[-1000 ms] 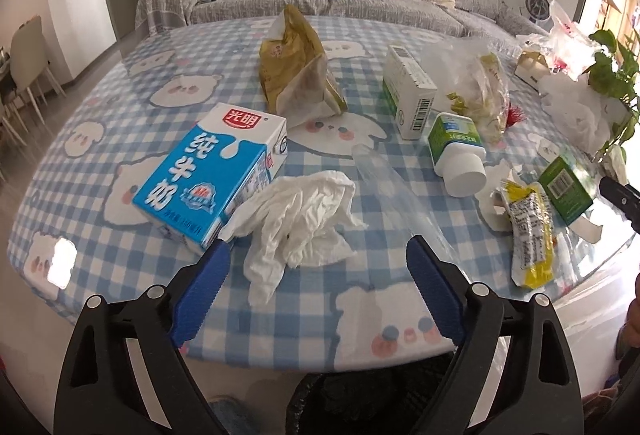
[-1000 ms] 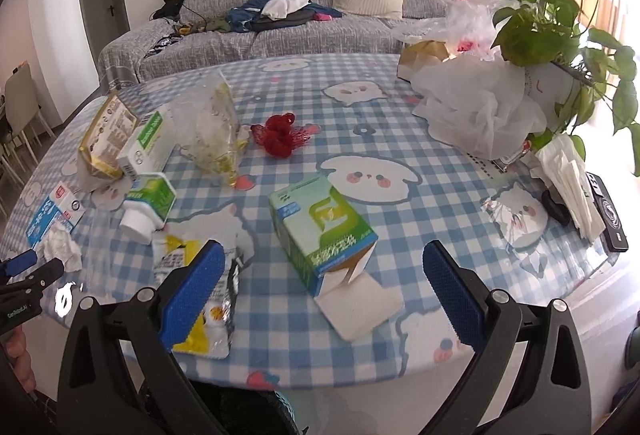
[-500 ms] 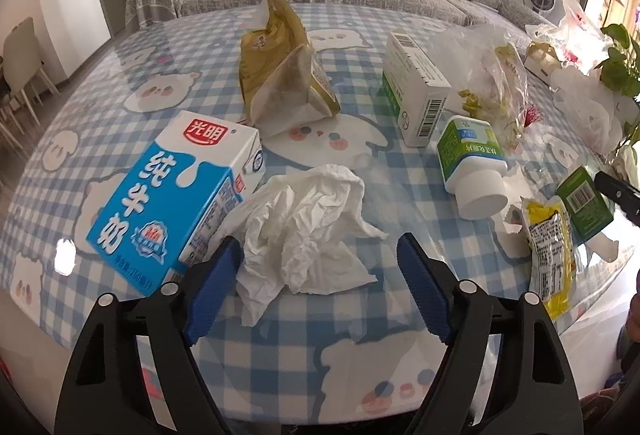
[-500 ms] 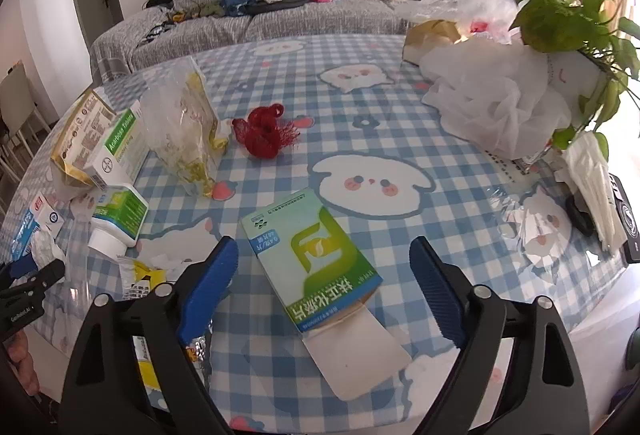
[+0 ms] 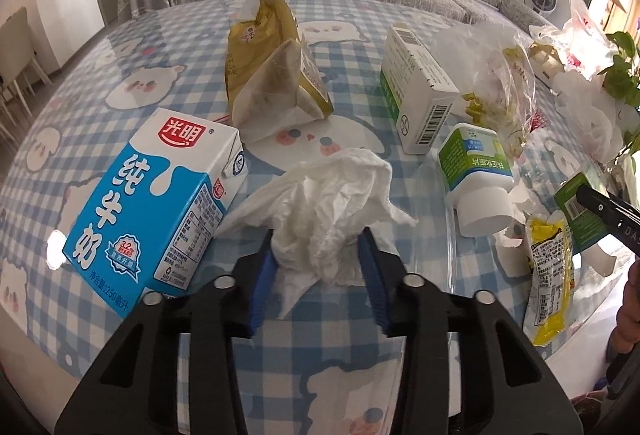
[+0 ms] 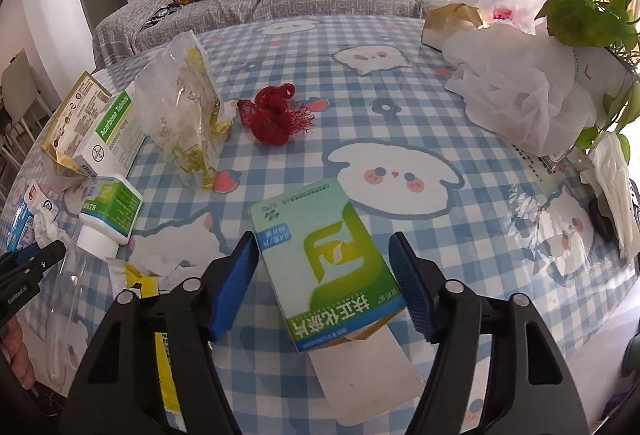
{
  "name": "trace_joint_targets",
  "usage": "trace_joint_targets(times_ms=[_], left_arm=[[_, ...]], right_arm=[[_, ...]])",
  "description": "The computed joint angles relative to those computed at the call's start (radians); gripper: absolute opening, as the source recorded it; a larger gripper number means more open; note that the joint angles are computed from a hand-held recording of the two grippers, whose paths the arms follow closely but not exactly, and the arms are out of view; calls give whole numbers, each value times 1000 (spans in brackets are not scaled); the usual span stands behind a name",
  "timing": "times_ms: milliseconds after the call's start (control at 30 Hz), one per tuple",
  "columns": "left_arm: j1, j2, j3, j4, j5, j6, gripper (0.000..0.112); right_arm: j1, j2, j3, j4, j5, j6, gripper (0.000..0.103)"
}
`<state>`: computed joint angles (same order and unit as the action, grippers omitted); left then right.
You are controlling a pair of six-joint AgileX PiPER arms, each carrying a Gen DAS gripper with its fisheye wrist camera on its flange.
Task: Collect trash
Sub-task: 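Grasp the crumpled white tissue with the left tool while the right tool grasps the green medicine box, then carry the tissue and medicine box over the black trash bin with both tools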
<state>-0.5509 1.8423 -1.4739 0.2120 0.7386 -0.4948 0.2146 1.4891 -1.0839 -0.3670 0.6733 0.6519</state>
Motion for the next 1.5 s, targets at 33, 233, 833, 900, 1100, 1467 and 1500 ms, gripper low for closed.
trace_joint_targets(times_ms=[33, 233, 833, 900, 1100, 1467, 1500], left_arm=[[-3, 9, -12, 5, 11, -3, 27], [-11, 27, -35, 14, 24, -14, 10], [-15, -90, 89, 56, 12, -57, 7], [-25, -107, 108, 61, 8, -68, 7], [-43, -189, 183, 67, -10, -86, 7], [-106, -331, 299, 120, -2, -166, 7], [-109, -344, 312, 123, -1, -171, 7]], right_arm=[[0, 0, 0, 2, -1, -1, 60], [2, -2, 2, -1, -3, 15, 53], [34, -44, 24, -41, 31, 88, 50], [54, -62, 32, -60, 41, 111, 50], [114, -126, 65, -107, 70, 175, 50], [263, -258, 132, -198, 171, 318, 50], [279, -270, 139, -207, 179, 331, 50]])
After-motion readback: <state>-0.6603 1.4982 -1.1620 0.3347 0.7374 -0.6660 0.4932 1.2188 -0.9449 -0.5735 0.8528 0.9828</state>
